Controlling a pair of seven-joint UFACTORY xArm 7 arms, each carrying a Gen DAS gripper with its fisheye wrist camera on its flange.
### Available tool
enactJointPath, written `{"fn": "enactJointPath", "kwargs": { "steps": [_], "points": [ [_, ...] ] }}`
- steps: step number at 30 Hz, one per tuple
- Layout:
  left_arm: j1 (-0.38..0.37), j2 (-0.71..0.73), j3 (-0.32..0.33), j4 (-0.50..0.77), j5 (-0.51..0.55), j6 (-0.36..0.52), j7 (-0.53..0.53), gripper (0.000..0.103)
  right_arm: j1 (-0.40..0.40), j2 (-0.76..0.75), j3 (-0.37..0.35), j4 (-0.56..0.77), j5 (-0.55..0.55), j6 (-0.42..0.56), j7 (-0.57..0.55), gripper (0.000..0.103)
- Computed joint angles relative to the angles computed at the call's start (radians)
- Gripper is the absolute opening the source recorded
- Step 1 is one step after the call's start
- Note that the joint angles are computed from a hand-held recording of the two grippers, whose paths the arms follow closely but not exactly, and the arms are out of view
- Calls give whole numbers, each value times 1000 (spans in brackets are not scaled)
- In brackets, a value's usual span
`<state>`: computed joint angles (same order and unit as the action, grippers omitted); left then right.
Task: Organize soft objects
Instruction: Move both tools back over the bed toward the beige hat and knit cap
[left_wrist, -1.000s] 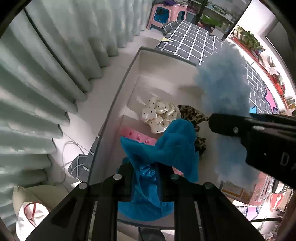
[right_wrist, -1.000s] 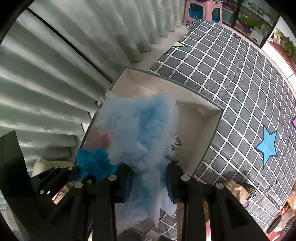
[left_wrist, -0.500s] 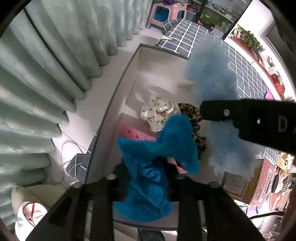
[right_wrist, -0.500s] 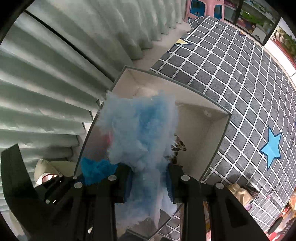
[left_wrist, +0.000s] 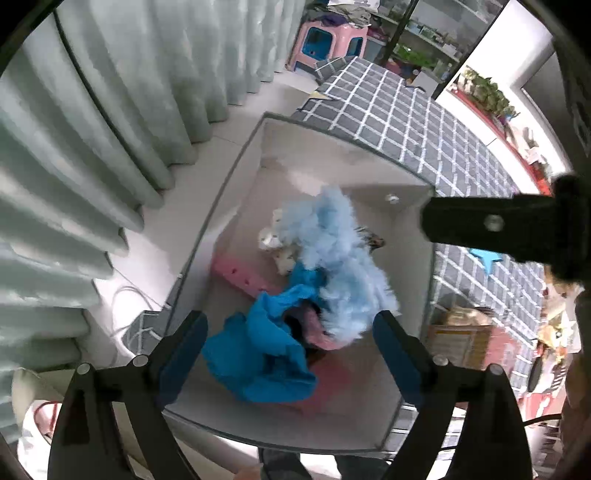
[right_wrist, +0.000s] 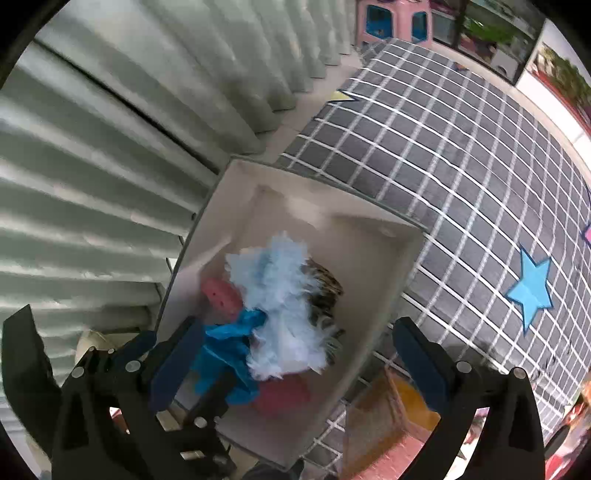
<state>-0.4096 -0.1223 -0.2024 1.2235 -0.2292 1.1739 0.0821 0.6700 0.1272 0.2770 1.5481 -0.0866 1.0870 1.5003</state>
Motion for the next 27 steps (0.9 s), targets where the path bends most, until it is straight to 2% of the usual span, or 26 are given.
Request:
{"fn": "enactJointPath", "kwargs": {
  "steps": [4,10,14,19,22,27],
  "points": [
    [-12,10,-3,44,-46,21,21,94,-29,-175,6,-186,52,-63,83,102],
    [-50,38,-32,118,-86,54,33,94,-86,-422,51,-382,118,32,163,102],
    [-81,61,-54,155,-79,78,14,94,-104,-594,74,-551,222,64,221,102],
    [-125,97,-82,203,-42,112,-20,94,-74,-738,109,-752,380,30,284,102],
    [-150,109,-94,219,-19,119,-34,94,-30,-796,127,-870,482,-32,320,102],
    [-190,139,-110,250,26,128,-69,94,50,-798,133,-975,587,-122,315,102]
  ]
}}
